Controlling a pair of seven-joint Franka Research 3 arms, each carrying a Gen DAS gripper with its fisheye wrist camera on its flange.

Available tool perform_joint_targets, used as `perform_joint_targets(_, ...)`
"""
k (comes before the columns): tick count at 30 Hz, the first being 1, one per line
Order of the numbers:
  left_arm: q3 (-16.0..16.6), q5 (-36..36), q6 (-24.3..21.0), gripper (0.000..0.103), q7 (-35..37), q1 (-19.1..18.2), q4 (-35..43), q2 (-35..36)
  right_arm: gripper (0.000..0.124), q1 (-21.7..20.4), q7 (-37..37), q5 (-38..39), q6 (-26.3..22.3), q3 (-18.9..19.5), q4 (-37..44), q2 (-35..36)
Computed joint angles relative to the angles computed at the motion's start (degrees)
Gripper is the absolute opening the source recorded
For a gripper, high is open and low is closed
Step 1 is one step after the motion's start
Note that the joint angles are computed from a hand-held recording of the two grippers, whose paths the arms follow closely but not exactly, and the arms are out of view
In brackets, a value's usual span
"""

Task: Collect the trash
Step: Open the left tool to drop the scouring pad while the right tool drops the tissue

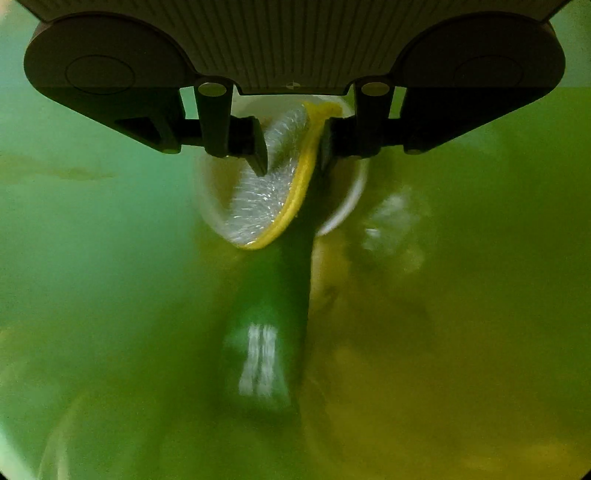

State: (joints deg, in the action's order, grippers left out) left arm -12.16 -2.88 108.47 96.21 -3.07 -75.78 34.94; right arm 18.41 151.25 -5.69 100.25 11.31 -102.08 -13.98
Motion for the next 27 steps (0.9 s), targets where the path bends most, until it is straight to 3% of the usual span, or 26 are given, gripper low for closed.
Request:
perform_joint_targets(3, -2.06, -9.15, -1.75, 0.033, 1.79, 5.02, 1.52, -2.59, 0.010, -0.07, -2.27, -0.99, 1.03, -0.12, 1.83, 0.82)
perform_joint_targets(7, -1.63, -15.18, -1.27, 0.033, 6.19, 8.98, -2.30, -10.20, 0.010, 0.17, -5.65, -0.87, 4.43, -1.05, 8.98, 6.34)
perform_joint_targets(10, -0.46, -20.22, -1.83, 0.033, 7.38, 11.06, -5.23, -15.29, 0.010, 0.50, -8.40, 4.59, 8.99, -3.07, 13.44, 10.83)
perform_joint_targets(14, 1.65, -25.47, -3.33, 0.033, 5.79, 12.16, -7.56, -20.57, 0.010, 0.81, -14.40, 14.32, 9.27, -4.98, 23.26, 22.18)
perform_joint_targets(16, 2.64, -28.22, -3.24, 0.033, 5.09, 12.51, -9.96, -22.84, 0.010, 1.30, -17.15, 15.99, 6.43, -5.40, 29.62, 29.39)
perform_joint_targets(20, 4.59, -32.23, -1.51, 0.033, 5.33, 12.60, -14.49, -26.44, 0.010, 1.68, -19.22, 18.58, -4.27, -6.42, 41.75, 42.94)
perform_joint_targets(25, 6.62, -33.22, 0.38, 0.033, 4.54, 12.54, -17.32, -28.33, 0.012, 2.61, -19.45, 18.73, -11.81, -7.52, 49.07, 52.07)
perform_joint_targets(27, 6.99, -32.78, 0.55, 0.033, 4.12, 12.48, -17.44, -28.53, 0.019, 3.00, -18.83, 18.55, -14.50, -7.88, 50.56, 53.34)
